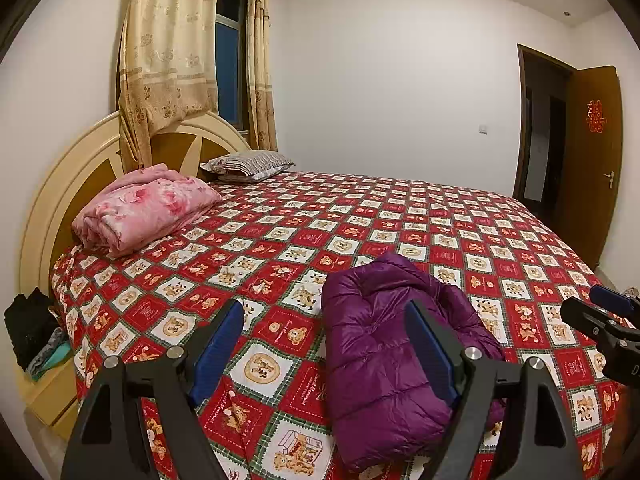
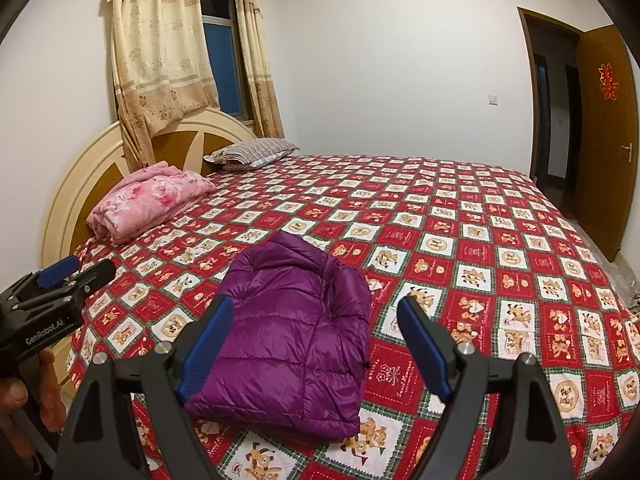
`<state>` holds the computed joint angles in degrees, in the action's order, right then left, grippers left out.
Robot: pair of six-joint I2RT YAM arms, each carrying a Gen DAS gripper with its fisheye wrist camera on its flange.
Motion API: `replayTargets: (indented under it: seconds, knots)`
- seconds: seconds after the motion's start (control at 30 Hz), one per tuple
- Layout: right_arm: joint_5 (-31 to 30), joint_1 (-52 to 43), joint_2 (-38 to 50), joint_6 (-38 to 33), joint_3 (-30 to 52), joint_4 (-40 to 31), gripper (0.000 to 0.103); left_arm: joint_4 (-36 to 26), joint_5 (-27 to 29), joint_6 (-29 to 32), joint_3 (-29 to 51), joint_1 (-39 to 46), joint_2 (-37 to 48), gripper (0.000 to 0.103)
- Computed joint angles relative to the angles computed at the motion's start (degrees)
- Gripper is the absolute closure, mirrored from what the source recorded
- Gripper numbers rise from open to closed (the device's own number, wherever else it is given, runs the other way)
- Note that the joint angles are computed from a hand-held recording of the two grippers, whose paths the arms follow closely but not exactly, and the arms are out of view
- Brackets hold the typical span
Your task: Fold large clothes
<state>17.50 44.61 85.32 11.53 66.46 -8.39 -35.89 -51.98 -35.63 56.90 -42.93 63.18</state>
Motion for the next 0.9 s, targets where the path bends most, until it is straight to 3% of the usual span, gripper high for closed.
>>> replayTargets:
  seconds: [0.9]
  knots:
    - [0.85,1.16,0.51,0.59,-0.33,0.52,0.017,1.01,0.43,0.83,-0.93,0.92,-0.44,0.020]
